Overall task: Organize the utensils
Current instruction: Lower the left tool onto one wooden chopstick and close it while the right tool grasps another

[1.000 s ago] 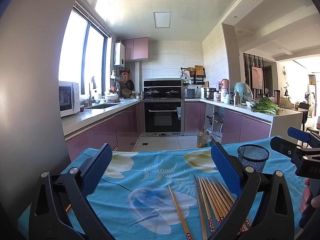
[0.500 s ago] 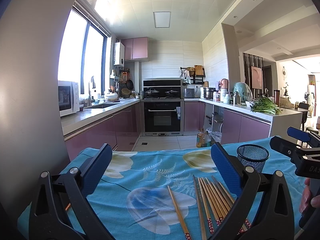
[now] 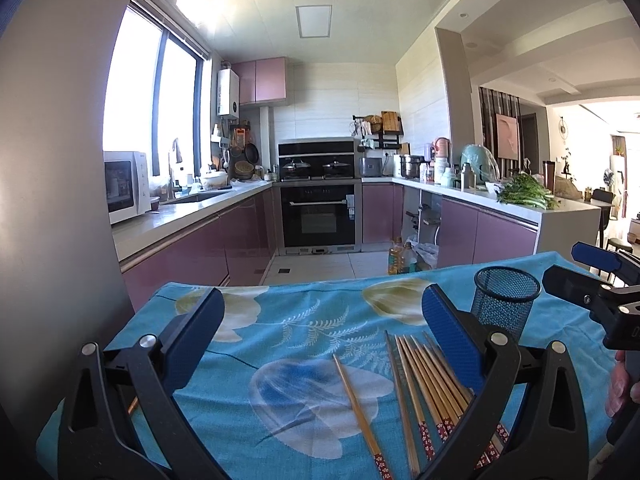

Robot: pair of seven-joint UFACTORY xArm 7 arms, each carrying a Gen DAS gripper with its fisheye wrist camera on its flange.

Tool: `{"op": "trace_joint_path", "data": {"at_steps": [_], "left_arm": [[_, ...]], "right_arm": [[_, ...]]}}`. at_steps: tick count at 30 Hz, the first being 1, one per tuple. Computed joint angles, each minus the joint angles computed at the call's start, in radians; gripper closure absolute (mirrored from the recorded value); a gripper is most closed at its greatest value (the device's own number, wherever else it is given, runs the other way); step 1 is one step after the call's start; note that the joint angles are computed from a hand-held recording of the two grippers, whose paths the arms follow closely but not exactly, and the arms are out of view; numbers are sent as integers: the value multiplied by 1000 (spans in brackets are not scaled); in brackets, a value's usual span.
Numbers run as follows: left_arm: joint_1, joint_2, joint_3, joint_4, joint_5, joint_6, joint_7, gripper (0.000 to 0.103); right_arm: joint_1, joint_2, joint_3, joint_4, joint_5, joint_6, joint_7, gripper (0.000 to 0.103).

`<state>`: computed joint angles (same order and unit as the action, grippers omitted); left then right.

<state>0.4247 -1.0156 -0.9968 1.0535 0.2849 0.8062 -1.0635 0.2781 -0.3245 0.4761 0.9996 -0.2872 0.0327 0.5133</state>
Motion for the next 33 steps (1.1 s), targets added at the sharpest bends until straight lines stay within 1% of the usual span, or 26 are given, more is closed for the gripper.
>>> {"op": "trace_joint_path", "data": {"at_steps": [4, 5, 6, 7, 9, 10, 12, 13, 14, 15, 16, 18, 21, 23, 26, 28, 30, 32, 33], "left_arm": [[-49, 113, 6, -7, -18, 17, 66, 6], [-64, 147, 8, -8, -20, 23, 77, 6], [-86, 181, 16, -13, -23, 25, 84, 6], [-104, 219, 21, -16, -26, 30, 91, 6], [-138, 277, 34, -24, -28, 40, 96, 6], [-150, 304, 37, -33, -23, 33, 95, 6], [-179, 351, 53, -43, -17, 33, 94, 7], [-198, 372, 66, -49, -15, 27, 95, 10], [-215, 394, 78, -53, -13, 27, 95, 16], [-230, 412, 89, -57, -9, 26, 94, 19], [-244, 430, 100, -60, -4, 24, 92, 23], [-277, 468, 127, -63, 2, 22, 92, 28], [-321, 528, 158, -51, 18, 33, 93, 37], [-355, 567, 185, -46, 21, 35, 96, 44], [-410, 609, 237, -46, 13, 31, 107, 51], [-436, 640, 260, -40, 23, 34, 109, 56], [-459, 655, 280, -37, 40, 31, 102, 57], [-487, 667, 310, -37, 41, 20, 101, 61], [-499, 674, 324, -36, 44, 16, 98, 61]], "right_arm": [[175, 38, -116, 14, 84, 95, -146, 8], [227, 49, -152, 17, 128, 125, -197, 11], [263, 61, -176, 25, 166, 162, -242, 16], [274, 74, -179, 39, 185, 204, -264, 20], [286, 104, -182, 72, 220, 288, -302, 33], [291, 117, -185, 85, 240, 323, -321, 35], [301, 148, -192, 110, 289, 385, -357, 43], [302, 163, -191, 125, 304, 417, -368, 46], [301, 175, -191, 136, 316, 439, -374, 52], [300, 189, -190, 148, 329, 456, -379, 56], [299, 199, -189, 157, 339, 470, -376, 58], [295, 218, -186, 175, 348, 491, -366, 66], [289, 233, -192, 191, 371, 526, -370, 74], [286, 236, -195, 200, 384, 543, -382, 77], [284, 245, -189, 216, 362, 564, -376, 78], [284, 250, -187, 227, 354, 583, -380, 81], [284, 264, -185, 247, 337, 603, -378, 83], [285, 280, -182, 268, 312, 619, -369, 83], [286, 290, -183, 280, 309, 624, -369, 83]]}}
